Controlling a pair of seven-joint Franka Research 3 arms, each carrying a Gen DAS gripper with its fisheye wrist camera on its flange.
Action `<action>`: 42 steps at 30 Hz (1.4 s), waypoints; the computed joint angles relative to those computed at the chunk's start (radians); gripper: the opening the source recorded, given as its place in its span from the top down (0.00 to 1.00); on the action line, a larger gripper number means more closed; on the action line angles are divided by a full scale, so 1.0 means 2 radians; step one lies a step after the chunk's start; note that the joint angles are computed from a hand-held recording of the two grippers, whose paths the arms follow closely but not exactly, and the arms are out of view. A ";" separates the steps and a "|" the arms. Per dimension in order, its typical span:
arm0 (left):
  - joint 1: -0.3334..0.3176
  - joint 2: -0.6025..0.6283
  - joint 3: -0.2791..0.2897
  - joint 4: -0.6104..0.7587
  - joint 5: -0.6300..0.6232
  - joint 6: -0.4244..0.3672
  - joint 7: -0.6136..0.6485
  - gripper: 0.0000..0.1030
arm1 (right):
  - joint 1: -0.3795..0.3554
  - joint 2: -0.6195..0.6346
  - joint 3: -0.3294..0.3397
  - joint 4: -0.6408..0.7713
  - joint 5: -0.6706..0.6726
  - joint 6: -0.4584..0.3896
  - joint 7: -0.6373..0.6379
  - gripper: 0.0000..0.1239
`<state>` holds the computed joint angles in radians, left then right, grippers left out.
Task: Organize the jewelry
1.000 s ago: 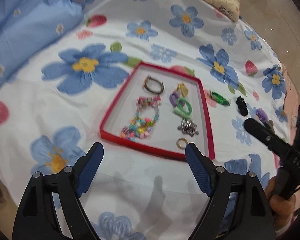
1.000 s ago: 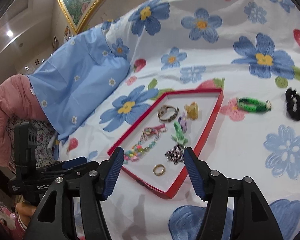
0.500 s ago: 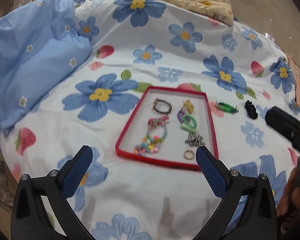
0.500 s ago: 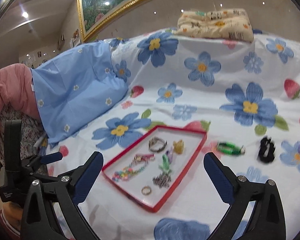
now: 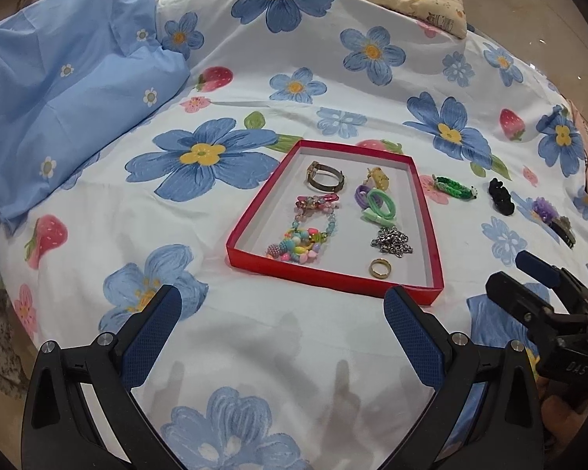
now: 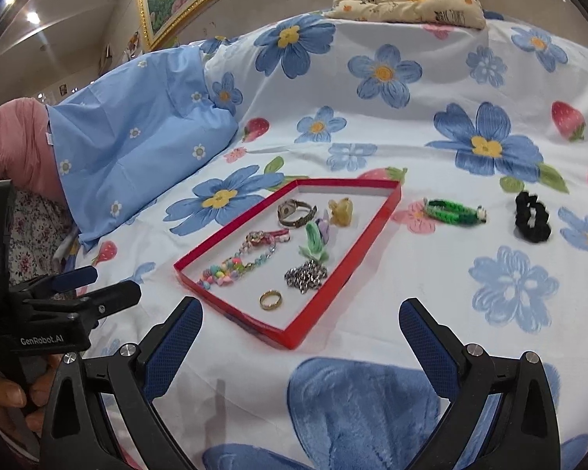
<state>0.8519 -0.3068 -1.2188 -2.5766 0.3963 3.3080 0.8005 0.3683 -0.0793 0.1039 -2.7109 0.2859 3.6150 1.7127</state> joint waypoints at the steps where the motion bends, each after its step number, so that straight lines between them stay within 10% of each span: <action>1: 0.005 -0.007 -0.006 -0.002 -0.001 0.004 -0.002 0.00 | -0.001 0.002 0.005 0.000 0.015 0.002 -0.012 0.18; 42: 0.004 -0.047 -0.011 -0.010 0.017 0.005 -0.023 0.00 | -0.012 0.005 -0.013 -0.013 -0.078 0.023 0.061 0.18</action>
<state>0.8607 -0.4017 -1.2413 -2.5959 0.4303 3.3177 0.7546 0.3443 -0.0687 0.0770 -2.7374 0.1307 3.6604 1.8340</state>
